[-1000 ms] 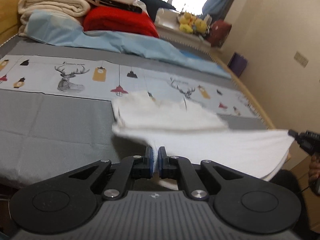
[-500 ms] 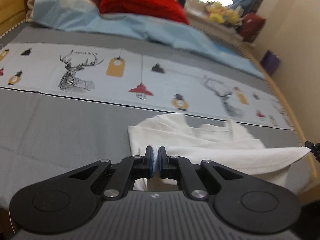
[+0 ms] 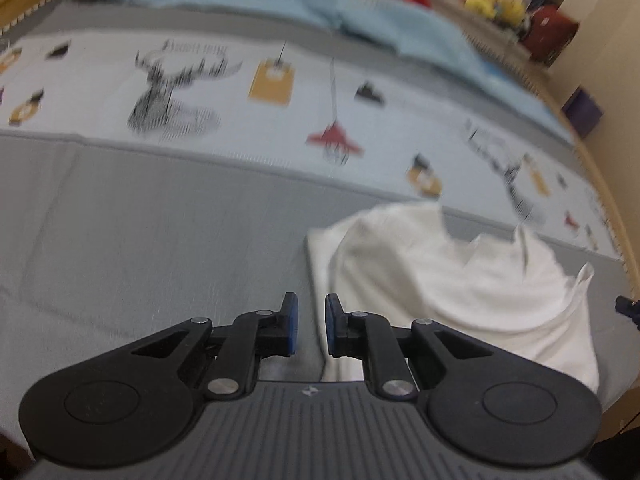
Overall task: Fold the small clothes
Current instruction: 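Lift the hem with both grippers and fold it toward the collar, then release, then pinch the folded edge with both grippers to straighten it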
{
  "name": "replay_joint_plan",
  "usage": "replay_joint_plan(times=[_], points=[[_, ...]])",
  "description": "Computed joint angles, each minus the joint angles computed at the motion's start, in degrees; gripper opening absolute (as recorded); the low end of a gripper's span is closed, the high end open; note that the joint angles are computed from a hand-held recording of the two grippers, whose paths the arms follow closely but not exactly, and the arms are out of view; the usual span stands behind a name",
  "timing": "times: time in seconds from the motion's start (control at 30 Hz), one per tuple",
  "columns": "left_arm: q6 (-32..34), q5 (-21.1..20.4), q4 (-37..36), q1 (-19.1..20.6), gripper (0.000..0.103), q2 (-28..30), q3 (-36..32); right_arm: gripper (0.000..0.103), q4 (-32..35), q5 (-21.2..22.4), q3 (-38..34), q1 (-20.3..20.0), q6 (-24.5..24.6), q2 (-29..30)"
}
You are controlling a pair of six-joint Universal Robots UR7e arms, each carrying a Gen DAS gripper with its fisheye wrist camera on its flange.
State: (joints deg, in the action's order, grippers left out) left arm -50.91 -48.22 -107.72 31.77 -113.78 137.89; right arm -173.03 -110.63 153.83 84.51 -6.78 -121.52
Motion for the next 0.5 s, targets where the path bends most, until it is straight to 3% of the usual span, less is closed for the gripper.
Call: replay_joint_plan(times=[0.17,0.27,0.5], points=[[3.88,-1.78,-5.77,3.54,0.016,3.18,0.82,0.018,-2.14,-3.31,-0.91,1.58,-1.77,7.59],[8.21,-1.91,-10.12,4.46,0.03,6.55,0.53,0.029,-7.42,-5.39,-1.64,2.79,-2.56,13.41],[16.43,-1.3,-21.05,7.06,0.03,15.18,-0.08,0.038,-13.03,-7.33,-4.21,4.15,-7.58,23.18]])
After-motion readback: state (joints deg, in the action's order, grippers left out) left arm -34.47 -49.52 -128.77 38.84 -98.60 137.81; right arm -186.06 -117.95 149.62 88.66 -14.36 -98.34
